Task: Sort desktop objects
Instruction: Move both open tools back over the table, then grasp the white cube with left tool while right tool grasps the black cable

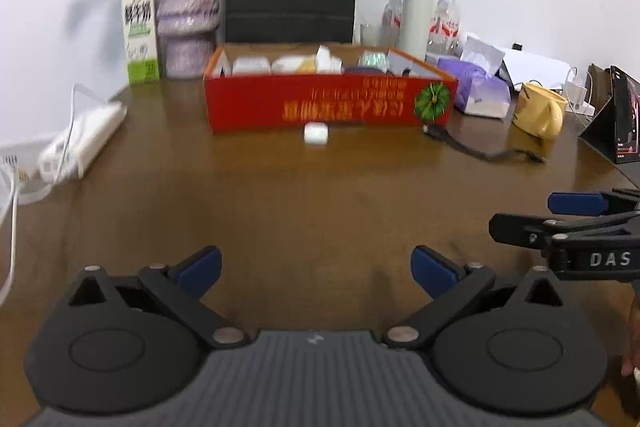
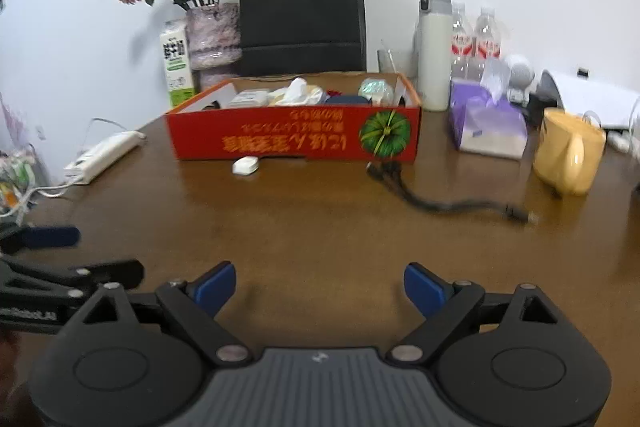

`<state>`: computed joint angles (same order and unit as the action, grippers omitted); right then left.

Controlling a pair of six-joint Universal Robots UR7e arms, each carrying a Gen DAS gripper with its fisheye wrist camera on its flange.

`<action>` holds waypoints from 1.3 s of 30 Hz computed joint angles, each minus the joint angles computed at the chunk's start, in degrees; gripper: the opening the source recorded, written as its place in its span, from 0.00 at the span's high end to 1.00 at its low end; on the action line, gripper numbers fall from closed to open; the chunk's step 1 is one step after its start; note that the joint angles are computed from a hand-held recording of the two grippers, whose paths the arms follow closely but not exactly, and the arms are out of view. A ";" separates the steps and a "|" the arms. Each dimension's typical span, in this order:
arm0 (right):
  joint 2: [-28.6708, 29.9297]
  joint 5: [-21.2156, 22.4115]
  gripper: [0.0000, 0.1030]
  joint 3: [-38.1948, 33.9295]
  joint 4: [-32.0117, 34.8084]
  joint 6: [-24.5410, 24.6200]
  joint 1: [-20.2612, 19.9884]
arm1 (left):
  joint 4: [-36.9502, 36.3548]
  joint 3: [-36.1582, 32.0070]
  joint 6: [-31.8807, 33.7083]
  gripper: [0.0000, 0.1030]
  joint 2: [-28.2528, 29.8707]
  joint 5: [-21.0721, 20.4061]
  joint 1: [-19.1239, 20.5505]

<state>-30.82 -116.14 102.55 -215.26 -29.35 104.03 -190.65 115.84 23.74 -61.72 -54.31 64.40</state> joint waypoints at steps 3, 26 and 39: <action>0.59 -0.91 0.12 1.62 -1.94 -1.36 0.02 | -0.73 1.54 -0.58 0.00 -0.44 1.00 0.45; 0.74 1.44 0.28 -8.78 5.37 -6.48 -2.03 | 8.28 -21.15 8.20 0.18 11.57 -4.44 3.25; 8.69 1.98 0.73 -32.25 26.59 -7.48 -5.83 | 14.56 -38.60 7.57 0.74 23.52 -4.05 5.34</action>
